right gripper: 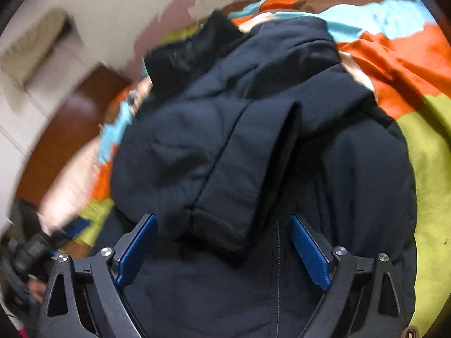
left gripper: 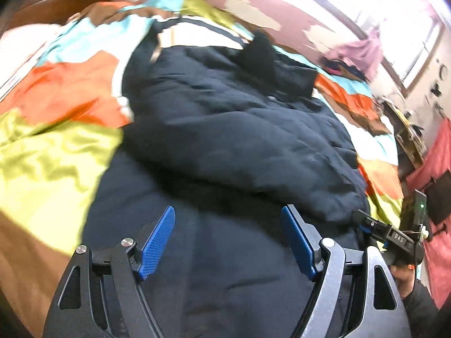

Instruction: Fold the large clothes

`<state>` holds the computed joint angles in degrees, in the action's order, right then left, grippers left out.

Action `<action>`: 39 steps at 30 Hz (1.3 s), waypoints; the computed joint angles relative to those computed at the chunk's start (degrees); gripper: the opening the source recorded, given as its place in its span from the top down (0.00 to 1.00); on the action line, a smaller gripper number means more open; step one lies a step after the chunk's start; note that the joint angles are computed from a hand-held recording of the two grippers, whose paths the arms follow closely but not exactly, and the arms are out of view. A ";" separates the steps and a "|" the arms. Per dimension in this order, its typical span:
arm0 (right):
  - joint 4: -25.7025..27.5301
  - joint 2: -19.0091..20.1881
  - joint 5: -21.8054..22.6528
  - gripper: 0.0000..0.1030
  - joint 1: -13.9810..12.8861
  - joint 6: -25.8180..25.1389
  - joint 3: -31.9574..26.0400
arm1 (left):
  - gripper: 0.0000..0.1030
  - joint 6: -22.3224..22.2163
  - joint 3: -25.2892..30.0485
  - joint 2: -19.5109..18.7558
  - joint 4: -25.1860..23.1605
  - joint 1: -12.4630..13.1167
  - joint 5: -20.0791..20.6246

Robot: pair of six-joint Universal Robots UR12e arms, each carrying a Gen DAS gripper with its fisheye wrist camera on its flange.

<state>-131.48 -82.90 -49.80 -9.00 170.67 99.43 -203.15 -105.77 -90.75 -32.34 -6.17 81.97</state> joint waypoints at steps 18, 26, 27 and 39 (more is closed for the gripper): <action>-11.39 -1.69 -18.04 0.94 4.30 -4.72 -5.56 | 0.30 2.21 -1.69 2.56 -1.64 0.05 9.41; -11.03 4.00 -26.24 0.88 4.79 -5.96 -6.77 | 0.30 3.16 1.59 -1.77 0.95 0.34 8.44; -10.82 4.00 -25.68 0.87 4.51 -5.47 -6.26 | 0.30 3.76 1.87 -2.29 1.18 0.46 7.78; -16.69 2.39 -10.96 0.29 2.81 -8.22 -4.64 | 0.30 8.26 12.11 -11.87 0.94 -2.77 13.74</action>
<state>-148.17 -80.51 -60.77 -6.19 162.45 94.79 -194.88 -93.66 -102.63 -31.40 -8.93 95.71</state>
